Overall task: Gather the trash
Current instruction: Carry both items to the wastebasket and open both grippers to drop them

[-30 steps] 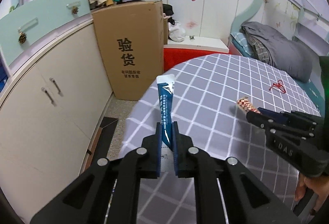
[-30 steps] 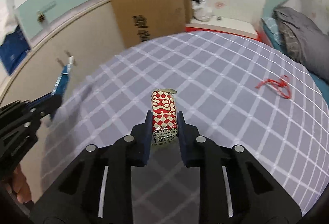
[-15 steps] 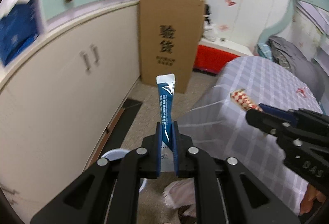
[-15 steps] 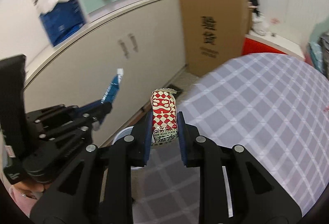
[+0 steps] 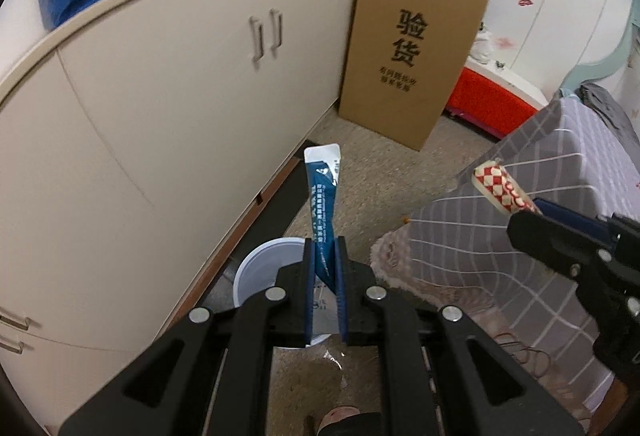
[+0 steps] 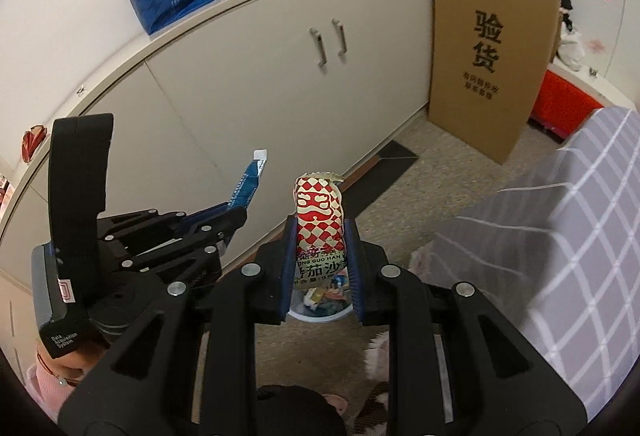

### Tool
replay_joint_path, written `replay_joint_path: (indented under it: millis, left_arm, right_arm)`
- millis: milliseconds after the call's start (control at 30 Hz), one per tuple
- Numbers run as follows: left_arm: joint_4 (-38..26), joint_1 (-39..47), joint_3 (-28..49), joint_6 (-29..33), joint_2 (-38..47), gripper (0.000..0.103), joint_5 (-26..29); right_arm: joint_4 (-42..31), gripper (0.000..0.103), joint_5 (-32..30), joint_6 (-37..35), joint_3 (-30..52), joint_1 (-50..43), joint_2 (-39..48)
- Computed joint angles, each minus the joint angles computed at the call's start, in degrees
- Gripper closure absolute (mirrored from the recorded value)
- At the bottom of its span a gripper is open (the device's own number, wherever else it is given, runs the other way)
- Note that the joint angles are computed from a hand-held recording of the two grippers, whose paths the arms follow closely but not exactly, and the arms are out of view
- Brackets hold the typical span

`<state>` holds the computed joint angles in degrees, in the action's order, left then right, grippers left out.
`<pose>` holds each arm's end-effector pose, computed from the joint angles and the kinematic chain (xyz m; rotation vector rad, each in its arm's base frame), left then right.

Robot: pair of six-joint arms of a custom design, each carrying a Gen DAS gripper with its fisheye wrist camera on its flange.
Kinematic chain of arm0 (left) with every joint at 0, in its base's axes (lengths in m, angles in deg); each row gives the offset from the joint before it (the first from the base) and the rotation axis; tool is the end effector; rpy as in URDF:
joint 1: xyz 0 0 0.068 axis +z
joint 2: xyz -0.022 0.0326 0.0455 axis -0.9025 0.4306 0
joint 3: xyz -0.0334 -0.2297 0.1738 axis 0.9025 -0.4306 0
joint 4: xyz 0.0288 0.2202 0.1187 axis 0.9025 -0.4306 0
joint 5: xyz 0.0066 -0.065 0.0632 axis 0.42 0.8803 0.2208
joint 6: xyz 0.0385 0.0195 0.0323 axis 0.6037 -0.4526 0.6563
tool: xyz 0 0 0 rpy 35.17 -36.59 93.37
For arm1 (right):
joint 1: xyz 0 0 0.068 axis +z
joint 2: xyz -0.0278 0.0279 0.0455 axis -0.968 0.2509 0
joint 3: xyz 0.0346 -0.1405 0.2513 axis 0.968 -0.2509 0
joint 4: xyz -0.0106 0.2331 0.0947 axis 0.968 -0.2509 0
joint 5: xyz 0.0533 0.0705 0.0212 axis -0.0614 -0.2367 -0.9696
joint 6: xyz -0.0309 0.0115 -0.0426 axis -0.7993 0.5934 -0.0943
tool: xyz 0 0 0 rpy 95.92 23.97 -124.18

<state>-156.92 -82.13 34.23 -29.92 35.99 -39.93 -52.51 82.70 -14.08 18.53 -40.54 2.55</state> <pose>0.2069 -0.0708 0.4061 0.5589 2.4917 -0.2568 0.1373 0.0844 0.4389 0.1976 2.4211 0.2574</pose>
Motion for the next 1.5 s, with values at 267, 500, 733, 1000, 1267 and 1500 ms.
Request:
replay_joint_path:
  millis: [267, 500, 733, 1000, 1267, 1500]
  left_arm:
    - [2.26, 4.41, -2.59, 1.65, 2.6, 0.093, 1.83]
    - [4.91, 4.84, -3.45, 0.0, 5.55, 0.032, -1.24]
    - [5.65, 7.8, -4.77, 0.36, 3.77, 0.03, -0.12]
    - [5.53, 10.51, -4.71, 2.35, 3.02, 0.028, 0.98]
    - [5.35, 15.23, -3.75, 2.94, 2.5, 0.027, 2.25]
    - [7.87, 19.97, -2.8, -1.12, 1.75, 0.024, 1.71]
  right_arm:
    - [6.21, 0.08, -1.87, 2.14, -6.28, -0.33, 0.65]
    - [8.88, 0.08, -2.89, 2.56, -9.35, -1.39, 0.91]
    - [10.66, 0.08, -3.49, 2.66, -10.74, -1.08, 1.83]
    - [12.22, 0.08, -3.43, 3.05, -9.9, 0.5, 4.27]
    - [14.54, 0.08, -2.89, 2.81, -8.45, 1.14, 7.1]
    - [19.71, 0.077, -1.84, 0.68, -8.77, -0.58, 8.78]
